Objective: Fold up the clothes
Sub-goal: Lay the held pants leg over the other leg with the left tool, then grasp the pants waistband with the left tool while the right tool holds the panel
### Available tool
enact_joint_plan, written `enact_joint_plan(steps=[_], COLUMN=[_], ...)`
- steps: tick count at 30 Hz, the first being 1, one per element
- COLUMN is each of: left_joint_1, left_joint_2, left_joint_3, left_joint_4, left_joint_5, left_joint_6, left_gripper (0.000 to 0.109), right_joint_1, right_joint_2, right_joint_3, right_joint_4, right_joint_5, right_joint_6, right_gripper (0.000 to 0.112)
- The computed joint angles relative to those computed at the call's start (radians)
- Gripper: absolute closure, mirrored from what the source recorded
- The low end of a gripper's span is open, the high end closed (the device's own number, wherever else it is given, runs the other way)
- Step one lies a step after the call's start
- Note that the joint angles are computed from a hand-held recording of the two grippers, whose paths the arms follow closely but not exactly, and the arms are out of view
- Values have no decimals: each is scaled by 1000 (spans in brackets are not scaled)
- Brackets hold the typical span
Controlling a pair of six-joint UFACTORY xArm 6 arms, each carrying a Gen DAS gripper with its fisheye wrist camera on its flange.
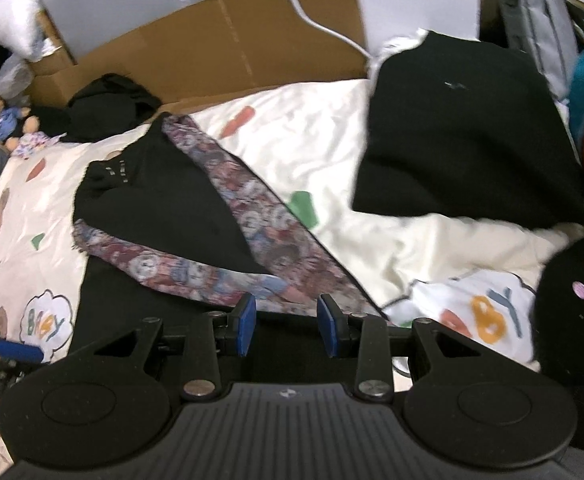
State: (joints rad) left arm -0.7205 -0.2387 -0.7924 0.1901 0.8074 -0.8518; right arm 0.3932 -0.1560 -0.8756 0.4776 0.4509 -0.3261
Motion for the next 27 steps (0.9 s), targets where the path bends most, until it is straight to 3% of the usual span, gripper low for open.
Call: enact_joint_plan(steps=[13, 27], left_joint_1=[119, 360], left_joint_2=[-42, -13], left_joint_3=[115, 181], left_joint_4=[-33, -21], left_joint_5=[-115, -328], left_joint_6=[-11, -44], left_gripper=[79, 79], right_joint_1=[89, 167], right_joint_2=[86, 218], right_joint_3=[-60, -121], right_joint_4=[89, 201], right_joint_5=[-12, -56], right_joint_6=[-105, -282], right_gripper=[74, 74])
